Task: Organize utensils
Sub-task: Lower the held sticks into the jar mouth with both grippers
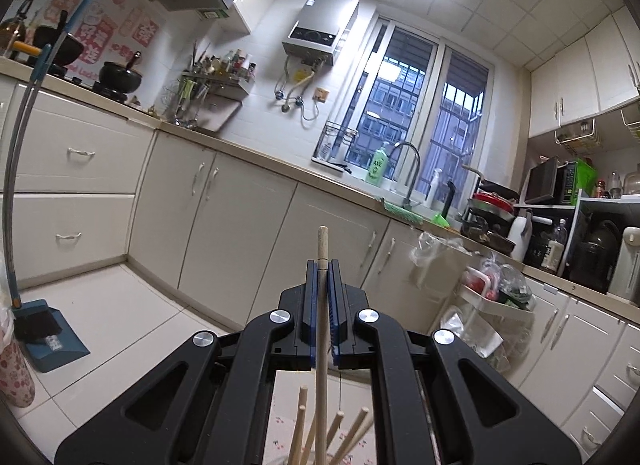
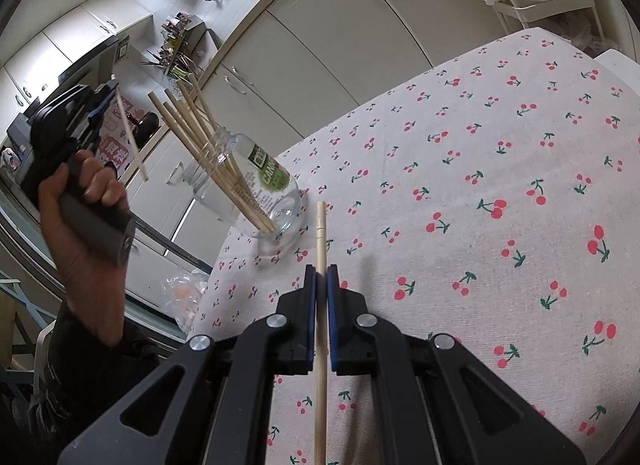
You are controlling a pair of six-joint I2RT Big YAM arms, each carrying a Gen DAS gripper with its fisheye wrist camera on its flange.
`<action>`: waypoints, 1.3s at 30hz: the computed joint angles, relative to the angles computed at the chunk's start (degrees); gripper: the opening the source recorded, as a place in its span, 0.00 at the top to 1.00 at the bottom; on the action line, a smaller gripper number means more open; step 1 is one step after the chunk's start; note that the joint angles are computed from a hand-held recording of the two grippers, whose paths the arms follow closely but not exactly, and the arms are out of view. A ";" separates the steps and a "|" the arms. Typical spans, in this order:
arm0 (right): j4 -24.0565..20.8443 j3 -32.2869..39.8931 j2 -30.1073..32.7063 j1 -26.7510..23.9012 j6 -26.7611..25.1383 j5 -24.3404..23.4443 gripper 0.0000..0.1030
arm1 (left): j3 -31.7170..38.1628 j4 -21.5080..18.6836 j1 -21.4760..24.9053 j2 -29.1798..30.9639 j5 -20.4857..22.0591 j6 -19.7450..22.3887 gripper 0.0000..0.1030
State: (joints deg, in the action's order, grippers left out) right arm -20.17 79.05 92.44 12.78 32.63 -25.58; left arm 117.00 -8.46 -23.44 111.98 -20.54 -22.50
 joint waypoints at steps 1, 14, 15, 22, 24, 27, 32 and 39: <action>0.17 -0.06 0.00 -0.05 0.13 -0.16 0.94 | 0.23 0.92 -0.10 0.43 -0.55 0.54 0.95; 1.52 -0.82 -0.33 -0.52 1.38 -1.23 0.94 | 1.62 5.07 -1.29 4.41 -3.98 5.56 0.95; 1.92 -1.03 -0.42 -0.67 1.89 -1.47 0.94 | 1.24 5.27 -1.34 4.47 -4.27 5.99 0.95; 6.68 -2.95 -0.78 -2.52 8.28 -3.77 0.94 | -1.57 5.47 -1.27 3.72 -3.84 6.98 0.95; 7.68 -3.16 -0.91 -2.77 9.35 -3.72 0.94 | -2.43 5.25 -1.25 3.36 -3.53 7.17 0.95; 9.46 -3.07 -1.47 -3.00 10.37 -3.55 0.94 | -3.97 5.03 -1.35 2.69 -2.92 7.88 0.95; 11.81 -1.86 -2.69 -3.05 10.77 -1.42 0.94 | -6.51 3.54 -1.53 1.38 -1.52 8.32 0.95; 14.38 2.02 -3.11 -1.70 9.31 4.35 0.94 | -9.75 1.24 -1.74 -1.12 0.64 11.30 0.94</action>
